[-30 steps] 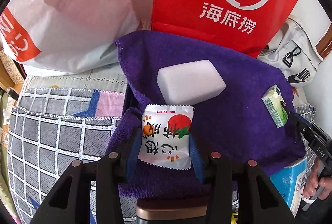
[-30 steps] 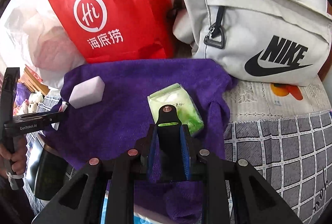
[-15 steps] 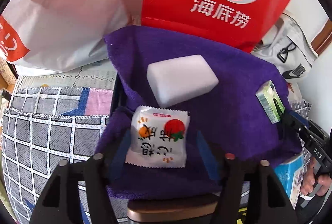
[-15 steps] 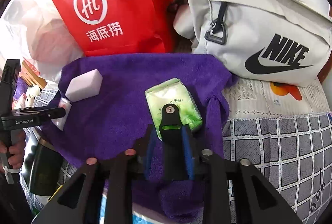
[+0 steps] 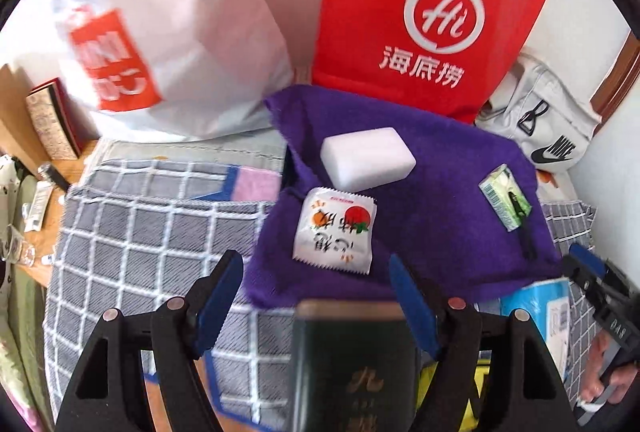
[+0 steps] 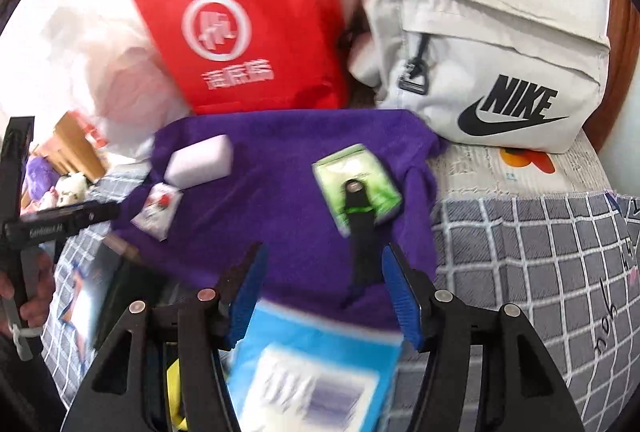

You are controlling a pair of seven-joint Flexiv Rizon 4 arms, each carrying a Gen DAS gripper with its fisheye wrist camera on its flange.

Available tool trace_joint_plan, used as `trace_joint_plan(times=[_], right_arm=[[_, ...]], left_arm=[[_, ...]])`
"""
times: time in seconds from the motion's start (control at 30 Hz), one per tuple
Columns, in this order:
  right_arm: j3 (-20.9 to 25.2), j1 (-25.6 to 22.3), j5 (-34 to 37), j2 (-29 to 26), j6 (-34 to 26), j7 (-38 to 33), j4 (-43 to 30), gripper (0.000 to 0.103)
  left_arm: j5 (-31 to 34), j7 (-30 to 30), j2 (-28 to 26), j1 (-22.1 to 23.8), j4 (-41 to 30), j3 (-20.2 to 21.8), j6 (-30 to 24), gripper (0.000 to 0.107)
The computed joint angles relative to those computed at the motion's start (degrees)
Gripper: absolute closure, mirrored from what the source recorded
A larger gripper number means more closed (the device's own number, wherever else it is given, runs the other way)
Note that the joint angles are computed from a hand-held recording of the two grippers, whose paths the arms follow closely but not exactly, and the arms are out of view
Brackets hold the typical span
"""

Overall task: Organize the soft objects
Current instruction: 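Move the left gripper toward the green wipes pack while the right grasps a white glove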

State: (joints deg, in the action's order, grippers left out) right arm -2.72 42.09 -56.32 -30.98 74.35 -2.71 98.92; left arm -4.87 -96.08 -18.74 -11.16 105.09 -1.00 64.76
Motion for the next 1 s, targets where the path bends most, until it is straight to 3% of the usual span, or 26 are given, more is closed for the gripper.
trace_joint_plan(times=[0.23,0.47,0.83,1.0], right_arm=[[0.9,2.9,-5.1,2.2,2.7,6.1,3.6,0.042],[3.8,4.9,-5.1,2.7,2.1,8.3,5.9,0.042],[4.2,9.0,-12.5,2.9,4.6,15.0,8.0,0.042],[6.9,8.8,-8.7,2.1,-1.6,13.2,7.0,0.042]], left_arm=[[-1.4,2.4,7.3,1.7,9.0,0.4,3.4,0.033],[-5.1,5.3,14.0,2.2,18.6,-0.1,6.3,0.033],[-8.6,7.4,20.6,1.4,29.0,0.2,9.2,0.033],[-8.6,7.3,22.8,1.0,32.3,0.5,9.5,0.033]])
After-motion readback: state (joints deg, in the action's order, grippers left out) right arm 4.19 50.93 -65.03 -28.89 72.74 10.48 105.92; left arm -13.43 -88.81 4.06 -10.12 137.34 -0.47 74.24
